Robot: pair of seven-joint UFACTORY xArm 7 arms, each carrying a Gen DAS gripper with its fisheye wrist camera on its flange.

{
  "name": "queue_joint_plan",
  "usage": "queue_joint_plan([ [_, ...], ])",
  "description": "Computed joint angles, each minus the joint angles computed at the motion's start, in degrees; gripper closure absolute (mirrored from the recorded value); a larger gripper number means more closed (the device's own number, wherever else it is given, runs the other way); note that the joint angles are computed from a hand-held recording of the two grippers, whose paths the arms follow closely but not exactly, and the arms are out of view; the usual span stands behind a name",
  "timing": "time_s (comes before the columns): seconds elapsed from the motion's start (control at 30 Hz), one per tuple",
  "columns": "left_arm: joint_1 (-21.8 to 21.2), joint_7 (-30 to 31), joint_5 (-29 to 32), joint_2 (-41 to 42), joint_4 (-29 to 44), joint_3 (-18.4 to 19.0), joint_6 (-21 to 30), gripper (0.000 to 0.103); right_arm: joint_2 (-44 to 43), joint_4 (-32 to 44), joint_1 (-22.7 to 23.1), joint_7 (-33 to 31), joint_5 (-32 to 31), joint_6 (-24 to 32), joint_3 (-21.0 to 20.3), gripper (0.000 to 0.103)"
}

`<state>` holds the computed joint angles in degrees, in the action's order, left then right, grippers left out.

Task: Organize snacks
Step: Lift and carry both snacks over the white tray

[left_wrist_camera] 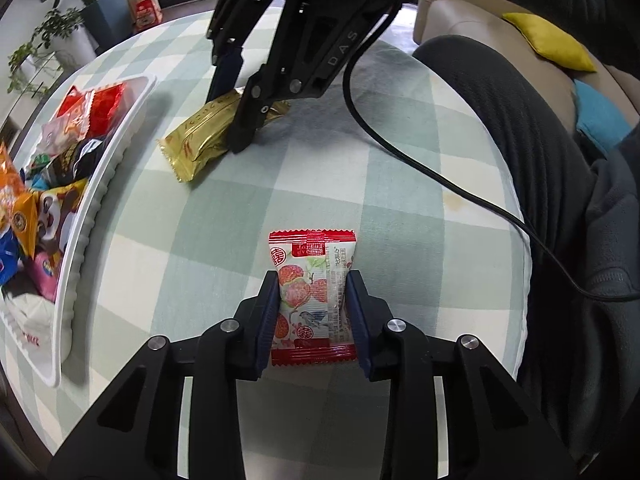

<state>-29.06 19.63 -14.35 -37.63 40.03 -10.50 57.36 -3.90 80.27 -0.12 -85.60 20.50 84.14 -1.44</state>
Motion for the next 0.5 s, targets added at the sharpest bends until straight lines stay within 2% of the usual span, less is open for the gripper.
queue_joint_plan([
  [0.27, 0.28, -6.76, -0.62, -5.58, -4.06, -1.07, -1.95, 0.073, -3.27, -3.97, -0.36, 0.98, 2.09, -1.82, -1.14, 0.07],
  [0.5, 3.06, -18.71, 2.51, -11.68, -6.57, -4.12, -4.58, 0.073, -4.13, -4.29, -2.08, 4.13, 7.7, 0.78, -3.53, 0.07],
])
